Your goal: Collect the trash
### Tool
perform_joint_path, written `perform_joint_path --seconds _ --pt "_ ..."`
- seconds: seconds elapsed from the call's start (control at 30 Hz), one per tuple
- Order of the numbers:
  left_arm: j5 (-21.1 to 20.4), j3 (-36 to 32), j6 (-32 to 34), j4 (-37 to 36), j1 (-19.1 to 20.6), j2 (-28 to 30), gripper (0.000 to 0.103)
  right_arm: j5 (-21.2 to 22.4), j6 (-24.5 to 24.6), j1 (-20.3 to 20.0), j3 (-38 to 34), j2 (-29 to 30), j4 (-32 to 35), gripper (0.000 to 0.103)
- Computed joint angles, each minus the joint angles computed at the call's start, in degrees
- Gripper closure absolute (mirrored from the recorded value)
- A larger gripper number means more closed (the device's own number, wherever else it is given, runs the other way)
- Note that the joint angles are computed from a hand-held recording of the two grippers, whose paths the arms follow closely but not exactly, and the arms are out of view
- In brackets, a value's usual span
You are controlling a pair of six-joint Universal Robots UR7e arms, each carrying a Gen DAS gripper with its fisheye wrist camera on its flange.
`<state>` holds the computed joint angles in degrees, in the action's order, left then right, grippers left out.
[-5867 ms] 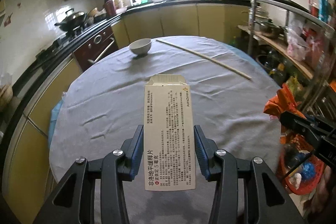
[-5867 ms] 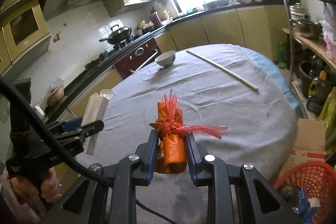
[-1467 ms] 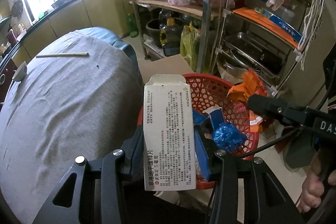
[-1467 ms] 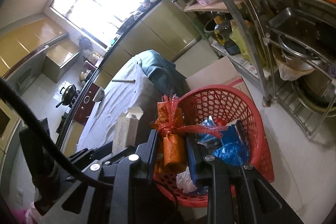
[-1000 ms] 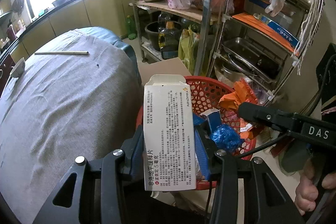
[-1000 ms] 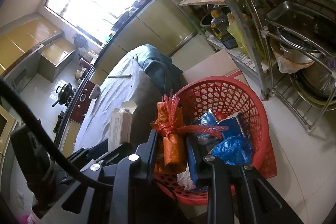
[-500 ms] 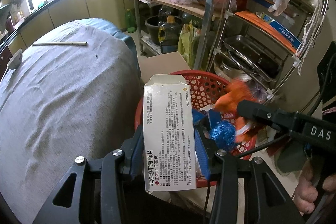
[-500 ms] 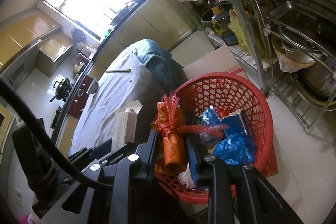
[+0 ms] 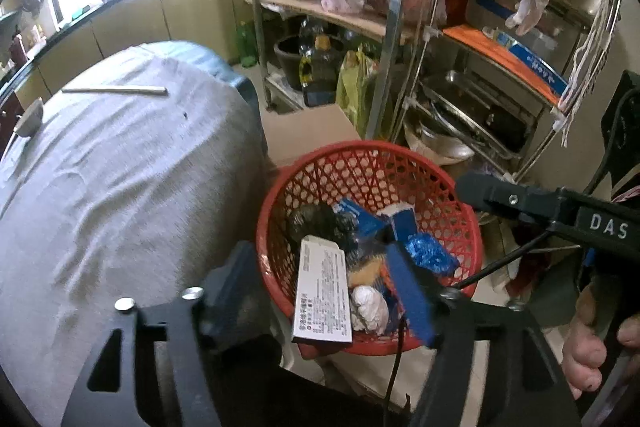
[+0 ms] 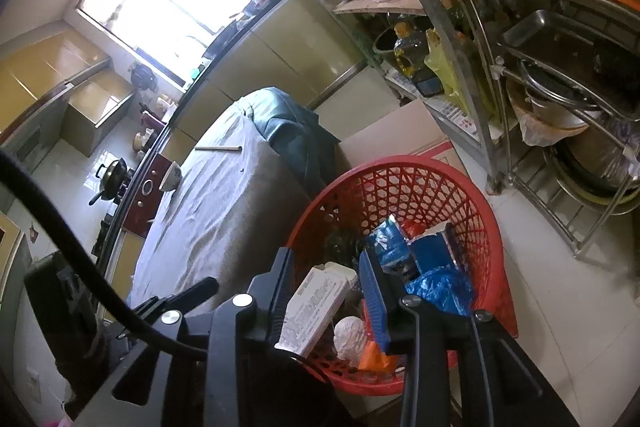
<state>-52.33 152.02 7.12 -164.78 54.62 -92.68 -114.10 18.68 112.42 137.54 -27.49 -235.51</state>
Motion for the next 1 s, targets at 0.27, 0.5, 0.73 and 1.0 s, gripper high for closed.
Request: perform_joint_path --seconds 0.27,0.5,0.73,1.0 --pt "4.5 1.2 0.2 -0.1 -3.1 -3.5 0.030 -1.1 -0.3 2.0 -1.4 -0.6 2.2 0.061" --pt "8.3 1.7 -1.1 1.2 -5.2 -8.1 0.030 -3.4 -0.6 4.8 -2.9 -1.4 4.2 0.051" --pt "11.6 2.3 -2.3 4.4 -6.8 -13.1 0.029 -4.5 -1.0 6.8 -5.1 -1.4 7.2 0.050" --pt "14.8 3.2 -2.3 9.1 -8.3 -21.3 0.029 -6.8 -1.1 10.6 -8.3 -0.9 11.1 0.048"
